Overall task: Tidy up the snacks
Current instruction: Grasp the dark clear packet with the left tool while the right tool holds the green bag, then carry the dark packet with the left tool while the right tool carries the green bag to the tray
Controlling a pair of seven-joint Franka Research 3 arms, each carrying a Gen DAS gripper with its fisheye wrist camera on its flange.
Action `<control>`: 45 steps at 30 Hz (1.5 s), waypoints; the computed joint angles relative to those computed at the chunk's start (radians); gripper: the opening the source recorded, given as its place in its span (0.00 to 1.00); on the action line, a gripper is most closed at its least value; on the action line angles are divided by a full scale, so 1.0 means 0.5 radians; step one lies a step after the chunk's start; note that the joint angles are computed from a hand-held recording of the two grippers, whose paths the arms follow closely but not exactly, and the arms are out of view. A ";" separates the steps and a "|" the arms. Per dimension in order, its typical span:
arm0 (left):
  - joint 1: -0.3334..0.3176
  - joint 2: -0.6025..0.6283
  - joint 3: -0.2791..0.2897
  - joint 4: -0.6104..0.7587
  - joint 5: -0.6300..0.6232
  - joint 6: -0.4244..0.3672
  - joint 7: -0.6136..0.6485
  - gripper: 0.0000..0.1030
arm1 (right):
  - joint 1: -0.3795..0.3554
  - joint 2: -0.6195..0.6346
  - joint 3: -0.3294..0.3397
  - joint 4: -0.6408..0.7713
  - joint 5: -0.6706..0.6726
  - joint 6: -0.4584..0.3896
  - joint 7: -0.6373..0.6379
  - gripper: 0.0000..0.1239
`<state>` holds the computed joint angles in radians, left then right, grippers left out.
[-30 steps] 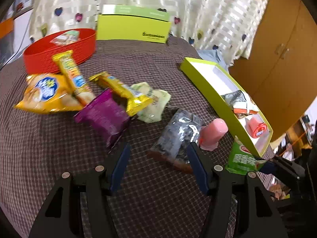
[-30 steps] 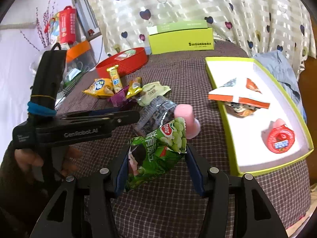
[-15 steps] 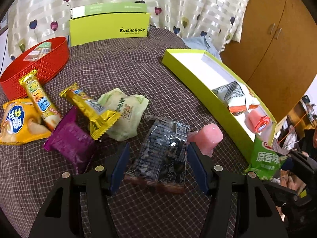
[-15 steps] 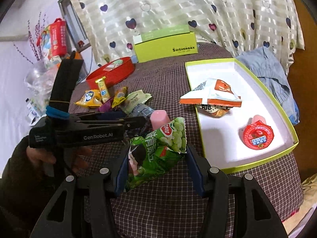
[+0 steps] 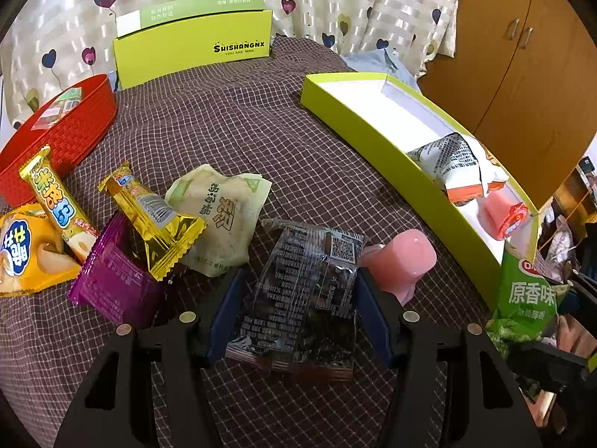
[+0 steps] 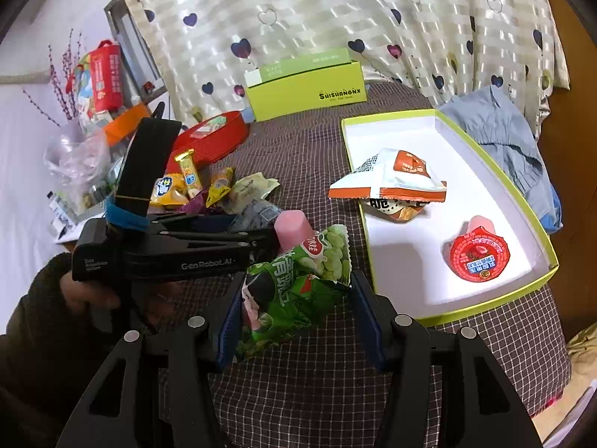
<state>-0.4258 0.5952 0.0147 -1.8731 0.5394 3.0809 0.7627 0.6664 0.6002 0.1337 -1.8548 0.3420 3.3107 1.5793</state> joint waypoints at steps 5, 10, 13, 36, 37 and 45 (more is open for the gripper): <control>-0.022 -0.002 0.029 -0.007 0.005 0.017 -0.028 0.59 | -0.009 0.000 0.010 0.000 0.000 0.003 -0.006 0.43; -0.068 -0.012 0.081 -0.025 0.016 0.049 -0.074 0.55 | -0.021 0.003 0.026 -0.001 -0.003 0.008 -0.013 0.43; -0.092 -0.022 0.110 -0.037 0.028 0.067 -0.097 0.51 | -0.021 0.003 0.027 -0.002 -0.002 0.010 -0.014 0.43; -0.548 -0.171 0.623 -0.212 0.126 0.304 -0.372 0.48 | -0.010 -0.014 0.021 -0.029 0.034 0.114 -0.033 0.43; -0.559 -0.172 0.630 -0.210 0.112 0.305 -0.361 0.48 | -0.005 -0.018 0.015 -0.033 0.039 0.124 -0.035 0.43; -0.620 -0.193 0.655 -0.186 0.009 0.325 -0.253 0.48 | 0.020 -0.051 -0.022 -0.078 0.104 0.194 -0.045 0.43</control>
